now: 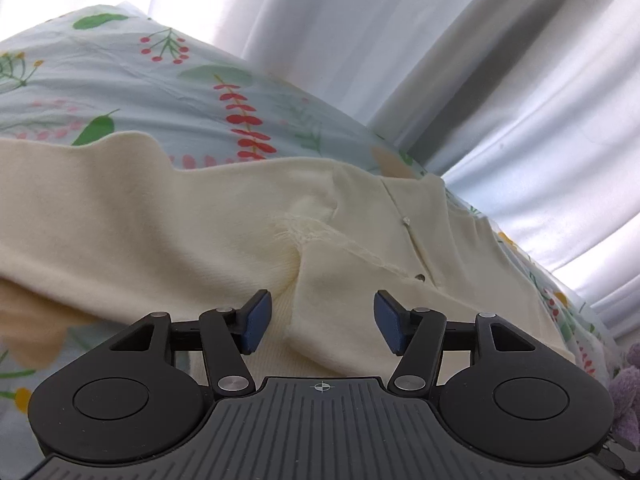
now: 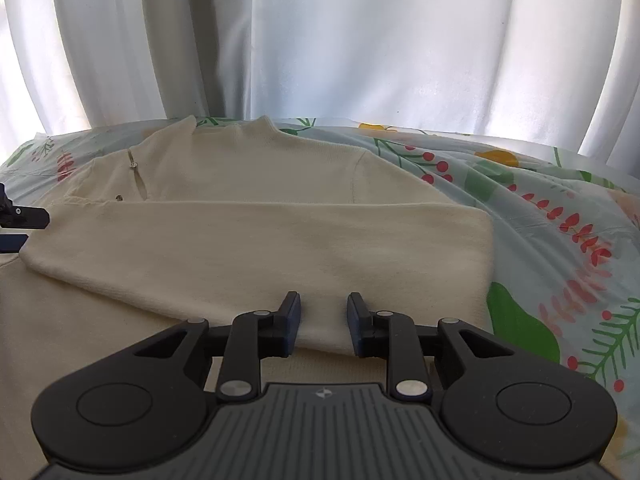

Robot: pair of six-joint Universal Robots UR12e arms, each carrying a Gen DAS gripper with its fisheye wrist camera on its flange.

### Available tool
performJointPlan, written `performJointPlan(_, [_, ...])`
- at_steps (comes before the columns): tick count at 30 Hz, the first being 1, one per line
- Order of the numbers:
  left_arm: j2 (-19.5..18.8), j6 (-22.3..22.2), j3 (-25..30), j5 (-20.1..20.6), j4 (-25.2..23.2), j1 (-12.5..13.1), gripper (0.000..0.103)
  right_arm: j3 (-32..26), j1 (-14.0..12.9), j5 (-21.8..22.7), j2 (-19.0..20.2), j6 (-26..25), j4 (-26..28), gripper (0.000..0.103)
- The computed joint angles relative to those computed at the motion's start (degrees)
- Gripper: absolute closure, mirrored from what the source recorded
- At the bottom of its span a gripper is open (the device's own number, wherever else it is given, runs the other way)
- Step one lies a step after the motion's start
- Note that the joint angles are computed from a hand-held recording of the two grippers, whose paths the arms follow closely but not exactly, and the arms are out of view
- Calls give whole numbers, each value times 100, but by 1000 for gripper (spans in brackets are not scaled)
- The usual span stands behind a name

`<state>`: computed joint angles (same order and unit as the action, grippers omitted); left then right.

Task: Fold small clothes
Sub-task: 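Grasp the other sleeve with the left tool and lift it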

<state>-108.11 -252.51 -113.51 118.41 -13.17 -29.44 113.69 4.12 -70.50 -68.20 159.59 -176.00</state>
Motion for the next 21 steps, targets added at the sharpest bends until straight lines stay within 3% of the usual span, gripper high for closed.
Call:
performJointPlan(3, [76, -82, -145, -8, 274, -38, 33, -90, 140, -365, -53, -88, 212, 77])
performJointPlan(9, [322, -547, -494, 142, 671, -95, 21, 14, 289, -98, -29, -189, -418, 75])
performJointPlan(13, [616, -923, -835, 338, 673, -123, 19, -57, 383, -113, 84, -203, -202, 75])
performJointPlan(15, [872, -1497, -1063, 664, 326, -162, 19, -19, 372, -172, 109, -207, -399, 71])
performJointPlan(16, [999, -1848, -1178, 865, 128, -184, 19, -24, 374, -265, 89, -165, -360, 65])
performJointPlan(18, [1306, -2705, -1452, 1301, -429, -210, 18, -22, 348, -352, 17, -86, -213, 64])
performJointPlan(21, [1815, -4064, -1755, 1648, -1801, -169, 18, 75, 220, -106, -114, 61, -138, 64])
